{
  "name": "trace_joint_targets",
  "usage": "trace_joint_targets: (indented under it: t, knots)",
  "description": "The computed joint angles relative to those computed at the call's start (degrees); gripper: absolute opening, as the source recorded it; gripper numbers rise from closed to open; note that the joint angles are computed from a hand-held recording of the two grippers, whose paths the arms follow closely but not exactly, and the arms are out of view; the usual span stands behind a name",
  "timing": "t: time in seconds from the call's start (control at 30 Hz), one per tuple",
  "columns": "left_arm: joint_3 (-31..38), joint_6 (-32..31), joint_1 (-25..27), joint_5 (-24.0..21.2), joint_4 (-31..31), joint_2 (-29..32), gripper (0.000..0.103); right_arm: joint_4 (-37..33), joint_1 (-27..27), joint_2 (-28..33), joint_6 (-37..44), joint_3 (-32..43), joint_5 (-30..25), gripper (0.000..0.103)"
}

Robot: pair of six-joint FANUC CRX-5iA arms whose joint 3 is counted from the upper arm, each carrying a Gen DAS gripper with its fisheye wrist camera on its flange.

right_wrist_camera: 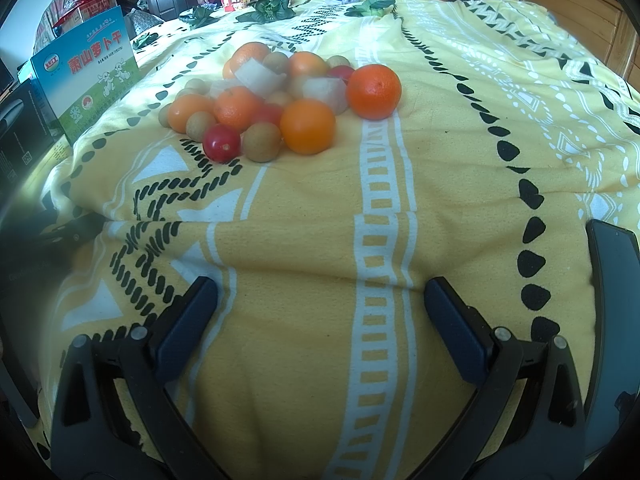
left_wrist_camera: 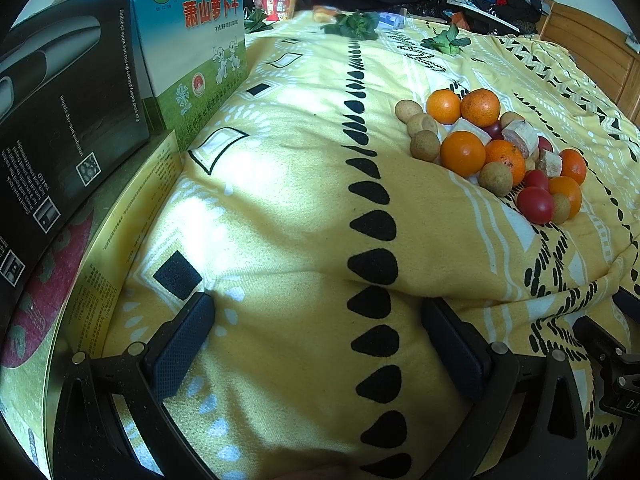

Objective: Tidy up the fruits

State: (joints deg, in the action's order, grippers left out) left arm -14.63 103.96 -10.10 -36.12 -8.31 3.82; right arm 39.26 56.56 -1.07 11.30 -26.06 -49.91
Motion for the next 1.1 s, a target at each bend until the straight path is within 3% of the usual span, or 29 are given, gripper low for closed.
trace_joint_targets:
  t: [0.77, 1.1]
  knots:
    - [-0.09, -0.2, 0.09, 0.08, 0.24, -0.04, 0.103, 0.05, -0.12, -0.08, 0.0, -0.24, 0.16, 0.103]
    - [-0.19, -0.57, 0.19, -0.29, 0.05, -0.54, 0.103, -0.29, 1.24, 0.42, -0.2, 0.9, -2.26, 0.103]
